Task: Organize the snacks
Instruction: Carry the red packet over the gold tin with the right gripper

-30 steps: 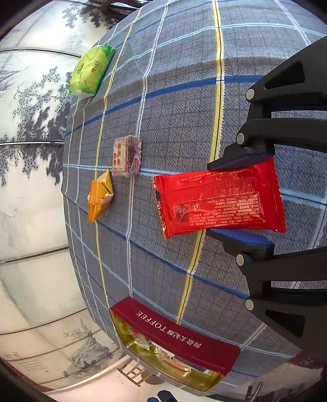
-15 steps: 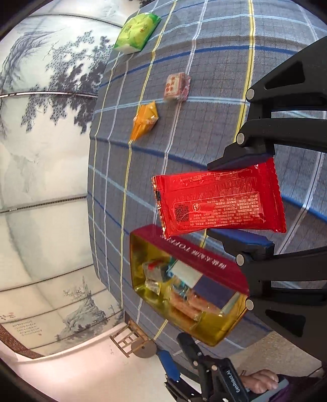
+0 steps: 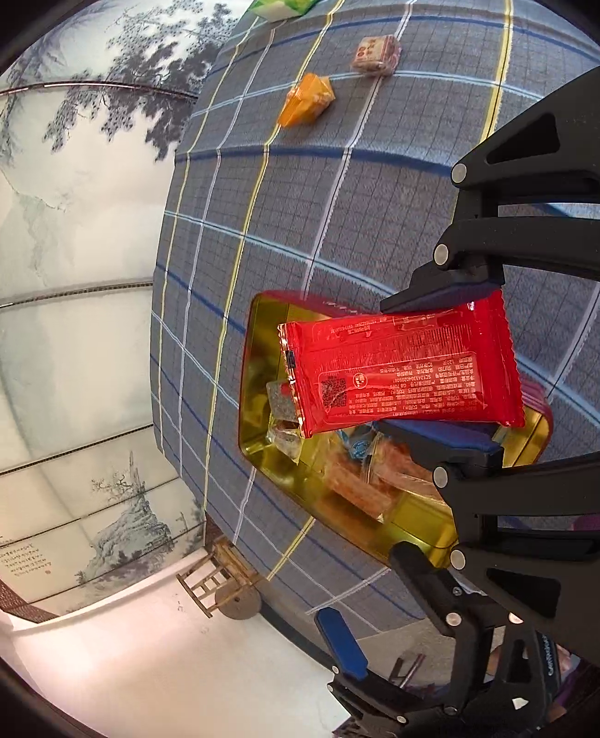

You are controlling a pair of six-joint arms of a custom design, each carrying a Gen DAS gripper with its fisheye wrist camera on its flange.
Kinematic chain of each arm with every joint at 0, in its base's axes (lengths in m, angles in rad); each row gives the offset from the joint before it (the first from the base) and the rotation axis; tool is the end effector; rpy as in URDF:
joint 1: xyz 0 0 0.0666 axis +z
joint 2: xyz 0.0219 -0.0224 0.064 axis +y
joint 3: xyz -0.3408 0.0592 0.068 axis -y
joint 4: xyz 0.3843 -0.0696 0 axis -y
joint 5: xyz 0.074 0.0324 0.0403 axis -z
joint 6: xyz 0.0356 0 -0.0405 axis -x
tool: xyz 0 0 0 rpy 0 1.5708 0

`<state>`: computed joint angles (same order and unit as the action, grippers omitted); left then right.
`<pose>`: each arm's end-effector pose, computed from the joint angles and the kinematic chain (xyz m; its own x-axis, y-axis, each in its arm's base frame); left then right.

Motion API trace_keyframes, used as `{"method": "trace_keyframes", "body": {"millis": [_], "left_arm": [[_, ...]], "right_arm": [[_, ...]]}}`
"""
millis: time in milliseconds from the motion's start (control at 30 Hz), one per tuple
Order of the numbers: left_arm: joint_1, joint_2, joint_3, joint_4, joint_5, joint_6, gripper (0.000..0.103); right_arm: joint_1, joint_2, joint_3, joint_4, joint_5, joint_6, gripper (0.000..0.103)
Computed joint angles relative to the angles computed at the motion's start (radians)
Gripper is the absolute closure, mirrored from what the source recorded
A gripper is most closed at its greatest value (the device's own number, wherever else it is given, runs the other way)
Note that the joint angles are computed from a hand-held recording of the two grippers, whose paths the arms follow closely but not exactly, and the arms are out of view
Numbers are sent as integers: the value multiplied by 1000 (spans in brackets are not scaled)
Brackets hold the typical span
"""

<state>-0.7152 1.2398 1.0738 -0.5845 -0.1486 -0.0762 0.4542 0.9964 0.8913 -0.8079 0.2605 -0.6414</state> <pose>0.3310 -0.2811 0.3369 -0.4702 0.5082 -0.7215 0.6043 0.7812 0.1564 0.3116 0.1415 0.3274 -0.7388 0.2827 -0.6118 0.1992 0.9588 0.2025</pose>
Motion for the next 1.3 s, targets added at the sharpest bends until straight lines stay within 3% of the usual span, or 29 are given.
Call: {"method": "trace_keyframes", "body": {"millis": [367,667,800,1300], "left_arm": [[44,29,12,-24,-4,29,10],[81,30,10,-22,-2,64,1],[79,15,-3,-10,-47,43,1],[83,0,-24,12,-51,13,1]], "right_arm": [[-45,133,65,37,-85,-18,58],[-62,200,109,35,-84,-21,58],[-69,220,123,32,-82,-21,58],[-76,267,150,34,-83,-50,58]]}}
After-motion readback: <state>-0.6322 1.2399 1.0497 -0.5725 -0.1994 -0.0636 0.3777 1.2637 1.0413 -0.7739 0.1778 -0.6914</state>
